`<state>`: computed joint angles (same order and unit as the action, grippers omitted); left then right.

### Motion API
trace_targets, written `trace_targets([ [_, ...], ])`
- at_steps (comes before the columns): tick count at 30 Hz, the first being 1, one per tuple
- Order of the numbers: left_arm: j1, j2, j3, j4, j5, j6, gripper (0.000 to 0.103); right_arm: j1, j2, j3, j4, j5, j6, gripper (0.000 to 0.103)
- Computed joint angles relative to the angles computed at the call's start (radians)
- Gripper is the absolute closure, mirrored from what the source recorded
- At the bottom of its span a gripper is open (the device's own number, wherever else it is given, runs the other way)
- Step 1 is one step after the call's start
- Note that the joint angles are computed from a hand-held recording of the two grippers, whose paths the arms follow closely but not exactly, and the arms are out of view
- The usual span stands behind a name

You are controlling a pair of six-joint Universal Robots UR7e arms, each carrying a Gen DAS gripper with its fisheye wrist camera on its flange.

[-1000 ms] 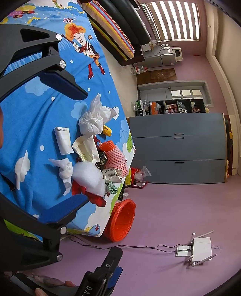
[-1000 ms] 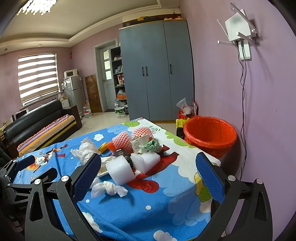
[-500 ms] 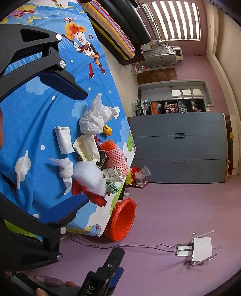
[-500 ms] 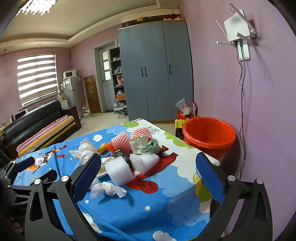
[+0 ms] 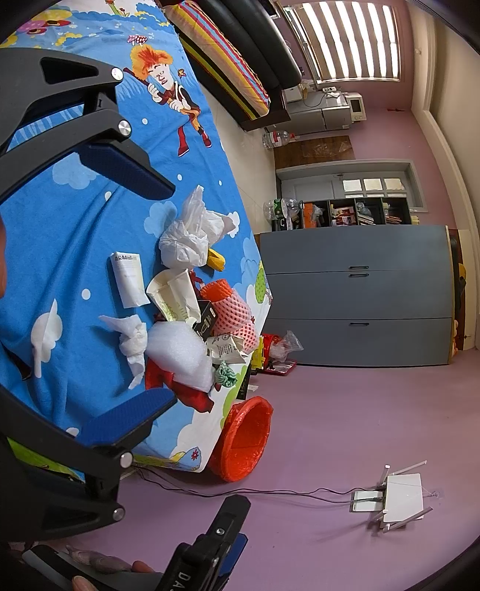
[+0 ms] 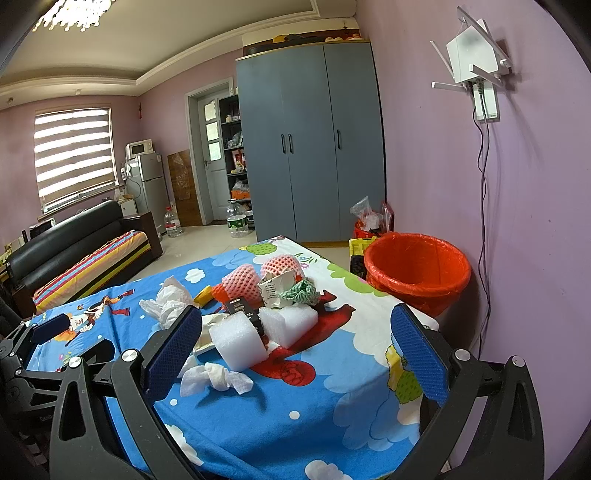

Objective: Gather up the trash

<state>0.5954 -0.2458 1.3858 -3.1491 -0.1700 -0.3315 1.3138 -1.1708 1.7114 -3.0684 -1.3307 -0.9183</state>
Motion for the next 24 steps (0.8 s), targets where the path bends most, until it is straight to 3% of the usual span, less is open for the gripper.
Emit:
trace_targets([
  [8, -0.004, 0.003, 0.001, 0.041, 0.003, -0.050, 0.005, 0.005, -0.001, 0.005, -0.004, -0.009, 0.001, 0.007],
  [11, 0.006, 0.006, 0.008, -0.022, -0.006, 0.002, 0.005, 0.004, 0.001, 0.003, -0.003, -0.009, 0.002, 0.007],
  [24, 0.005, -0.010, 0.029, 0.000, -0.014, -0.024, 0.005, 0.003, 0.001, 0.008, -0.007, -0.009, 0.010, 0.007],
])
